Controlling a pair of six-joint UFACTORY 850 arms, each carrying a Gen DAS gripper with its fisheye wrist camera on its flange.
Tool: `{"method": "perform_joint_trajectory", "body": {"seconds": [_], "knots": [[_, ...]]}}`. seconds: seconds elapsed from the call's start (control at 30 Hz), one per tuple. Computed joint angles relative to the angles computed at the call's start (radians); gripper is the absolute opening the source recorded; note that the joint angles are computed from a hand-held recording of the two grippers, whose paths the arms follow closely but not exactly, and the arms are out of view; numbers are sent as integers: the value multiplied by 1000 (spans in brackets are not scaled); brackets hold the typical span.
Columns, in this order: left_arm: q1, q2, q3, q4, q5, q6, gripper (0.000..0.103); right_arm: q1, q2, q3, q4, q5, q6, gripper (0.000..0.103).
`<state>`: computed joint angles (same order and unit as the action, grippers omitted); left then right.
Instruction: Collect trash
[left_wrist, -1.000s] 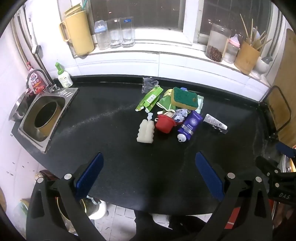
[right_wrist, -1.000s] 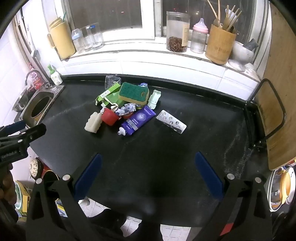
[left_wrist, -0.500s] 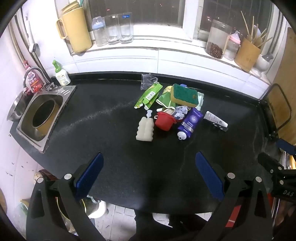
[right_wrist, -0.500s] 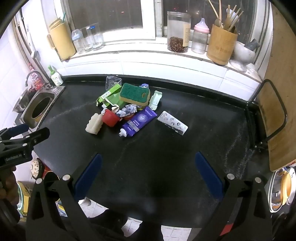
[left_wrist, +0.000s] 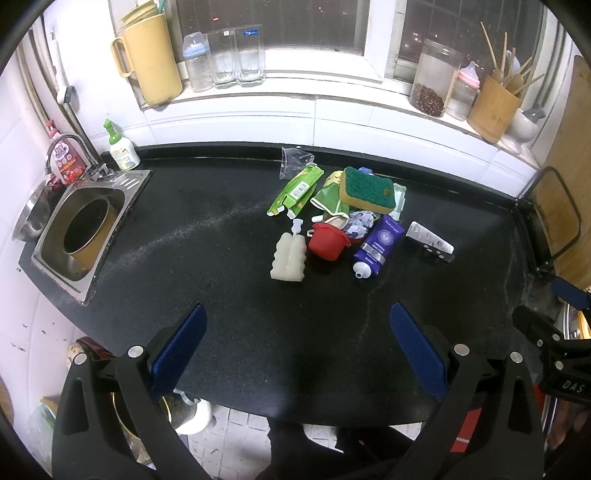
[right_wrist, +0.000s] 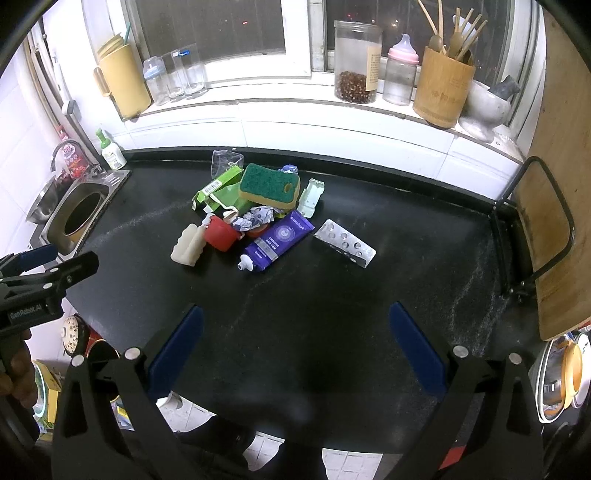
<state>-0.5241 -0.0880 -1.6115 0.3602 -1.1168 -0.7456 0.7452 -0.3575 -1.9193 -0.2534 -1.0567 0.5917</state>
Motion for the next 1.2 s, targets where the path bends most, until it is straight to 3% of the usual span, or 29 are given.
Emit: {"method": "perform_joint_trajectory", "body": {"seconds": [1.2], "knots": [[5,-14,-3,-6,4,7,96,-9,-19,-26,11,0,-13,97]]}}
